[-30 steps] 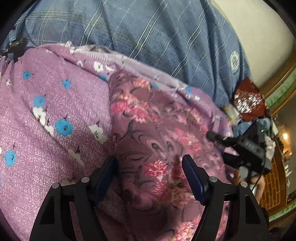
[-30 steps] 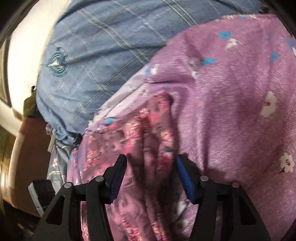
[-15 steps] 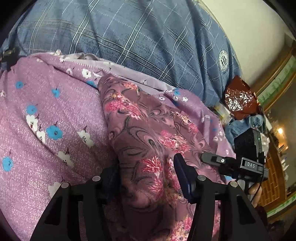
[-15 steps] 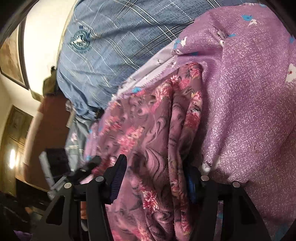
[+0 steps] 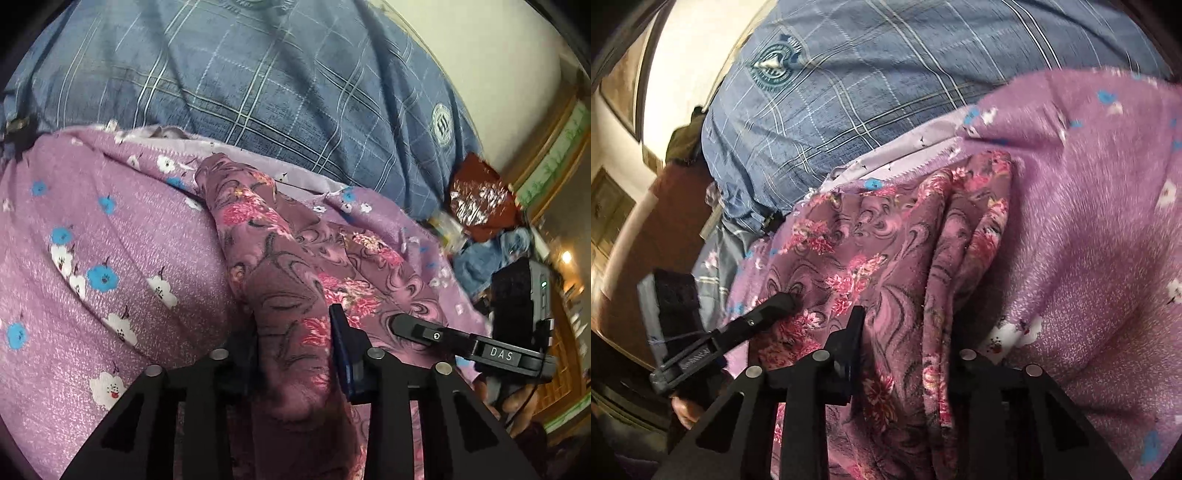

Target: Fold small clothes

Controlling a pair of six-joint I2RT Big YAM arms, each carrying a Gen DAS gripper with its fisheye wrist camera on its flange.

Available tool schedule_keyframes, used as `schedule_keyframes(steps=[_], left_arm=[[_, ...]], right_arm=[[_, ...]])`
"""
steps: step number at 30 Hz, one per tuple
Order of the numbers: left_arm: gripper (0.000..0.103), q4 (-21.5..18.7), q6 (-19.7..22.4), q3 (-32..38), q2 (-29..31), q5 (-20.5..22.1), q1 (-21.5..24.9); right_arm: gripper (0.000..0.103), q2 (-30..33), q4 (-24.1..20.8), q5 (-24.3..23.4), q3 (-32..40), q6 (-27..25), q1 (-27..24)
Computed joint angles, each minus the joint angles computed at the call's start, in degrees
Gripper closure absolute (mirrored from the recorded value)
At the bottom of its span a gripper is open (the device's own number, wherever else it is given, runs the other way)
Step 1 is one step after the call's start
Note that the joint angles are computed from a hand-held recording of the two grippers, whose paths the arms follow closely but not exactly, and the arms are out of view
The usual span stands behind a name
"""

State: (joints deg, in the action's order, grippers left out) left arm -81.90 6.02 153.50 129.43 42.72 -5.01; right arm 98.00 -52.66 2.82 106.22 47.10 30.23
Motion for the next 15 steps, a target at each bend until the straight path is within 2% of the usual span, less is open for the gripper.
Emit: schedule_keyframes(steps=[1,3,5,6,7,9,11,15], left_arm=[[0.042,-2.1,0.6,1.3,0.8,-1.0,-0.3],[0.043,-4.8,1.8,3.3,2.0,-2.3,-0.7],[0.054,-3.9,2.7,1.3,0.7,-4.2,-1.1],[0.065,-3.8,3.5,1.0,0.3,-5.5,-1.2],[0.068,-4.1,4.3,1.2,0.3,-5.8,-1.2],[0.071,-3.6,4.2,1.0,-0.1,-5.7,-1.3],[0.073,-1.1,5.0,-2.5,-2.2,-7.0,-1.7],[0.076,3.0,5.5,-8.7,-5.9,-8.0,-2.0]], right_arm=[[0.071,0.7,-1.4,0.3,0.9,0.0,0.0],[0.067,1.1,-2.0,0.3,1.1,0.6,0.0],[0.062,1.2,-2.3,0.2,1.3,1.4,0.1],[0.06,1.4,-2.9,0.6,1.6,1.6,0.2],[0.059,1.8,-3.5,1.4,2.1,1.4,0.4],[0.056,3.4,-6.4,4.7,4.9,0.2,1.4],[0.057,5.1,-9.5,8.1,7.8,-0.9,2.5],[0.065,7.2,-14.4,14.4,12.2,-2.4,4.2]])
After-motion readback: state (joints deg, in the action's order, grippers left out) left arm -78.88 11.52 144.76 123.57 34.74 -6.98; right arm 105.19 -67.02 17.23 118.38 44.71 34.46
